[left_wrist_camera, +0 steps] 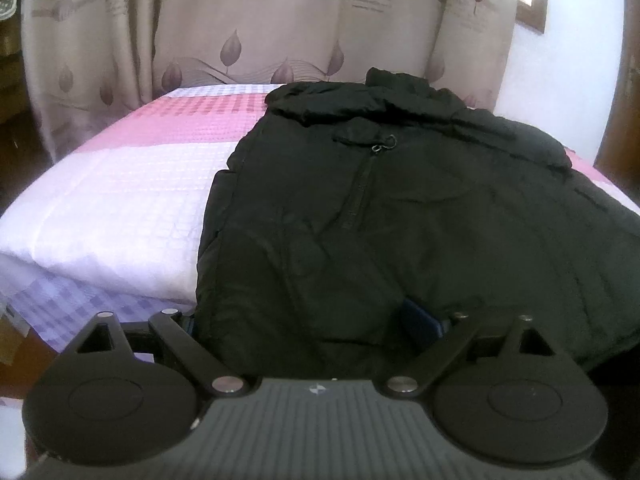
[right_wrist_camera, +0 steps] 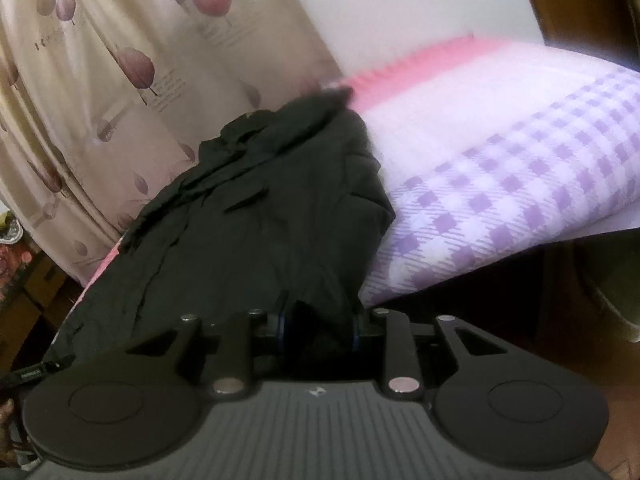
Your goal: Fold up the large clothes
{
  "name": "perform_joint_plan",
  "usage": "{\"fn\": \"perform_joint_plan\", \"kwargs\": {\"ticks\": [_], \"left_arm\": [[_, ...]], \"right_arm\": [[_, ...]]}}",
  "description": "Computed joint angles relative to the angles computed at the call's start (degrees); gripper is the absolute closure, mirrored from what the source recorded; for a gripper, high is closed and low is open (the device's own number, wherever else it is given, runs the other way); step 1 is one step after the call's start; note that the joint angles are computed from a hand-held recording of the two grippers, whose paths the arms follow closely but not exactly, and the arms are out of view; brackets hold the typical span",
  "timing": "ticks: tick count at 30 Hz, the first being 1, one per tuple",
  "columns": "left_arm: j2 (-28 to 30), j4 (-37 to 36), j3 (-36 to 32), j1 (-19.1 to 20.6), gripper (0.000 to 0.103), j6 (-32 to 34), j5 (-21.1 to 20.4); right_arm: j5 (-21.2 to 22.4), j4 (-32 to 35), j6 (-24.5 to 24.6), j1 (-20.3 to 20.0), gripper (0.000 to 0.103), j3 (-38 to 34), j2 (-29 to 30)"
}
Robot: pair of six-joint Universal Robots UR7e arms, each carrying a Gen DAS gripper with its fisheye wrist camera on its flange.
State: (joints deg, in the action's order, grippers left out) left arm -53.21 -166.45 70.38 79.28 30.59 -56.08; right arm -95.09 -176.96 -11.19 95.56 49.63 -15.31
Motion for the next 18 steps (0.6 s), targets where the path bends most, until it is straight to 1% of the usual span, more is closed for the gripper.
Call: {"fn": "perform_joint_plan", "kwargs": {"ticks": [2,7,11,12,13,15,16,17,18], "left_arm": [[0.2,-0.3,0.0,-0.2,0.011,0.5,0.6],[0.9,-1.0,-0.4,-0.5,0.01,1.8,1.8],[0.9,-1.0,-0.4,-0.6,0.008,1.8,2.0],[0.9,-0.7,-0.4,-0.5,0.011,1.6,1.7],[0.6,-0.1,-0.3,-0.3,0.016,1.2,0.7],[-0.4,3.1,-0.6,0.4,0.054,-1.7,-2.4],[-0.7,4.6,-1.0,0.7,0.062,-3.2,-3.5],[-1.0,5.5,-1.4,0.9,0.073,-3.9,-4.2],[-1.3,6.4,-1.7,1.0,0.078,-4.3,-4.9]], "right_arm": [[0.2,0.2,0.5,0.0,0.074,0.0,-0.1],[0.2,0.9,1.5,0.0,0.067,-0.6,0.3],[-0.5,1.3,-0.1,0.5,0.067,-1.3,0.8],[-0.8,1.5,-0.8,0.6,0.069,-1.4,0.9],[-0.6,1.6,-1.4,0.7,0.075,-1.4,0.8],[1.0,1.8,-1.7,0.6,0.081,-0.8,0.2],[1.8,2.0,-1.1,0.5,0.083,-0.5,0.0],[3.3,2.5,-0.2,0.4,0.084,-0.2,-0.6],[4.9,2.7,0.7,0.3,0.085,0.0,-1.0]]}}
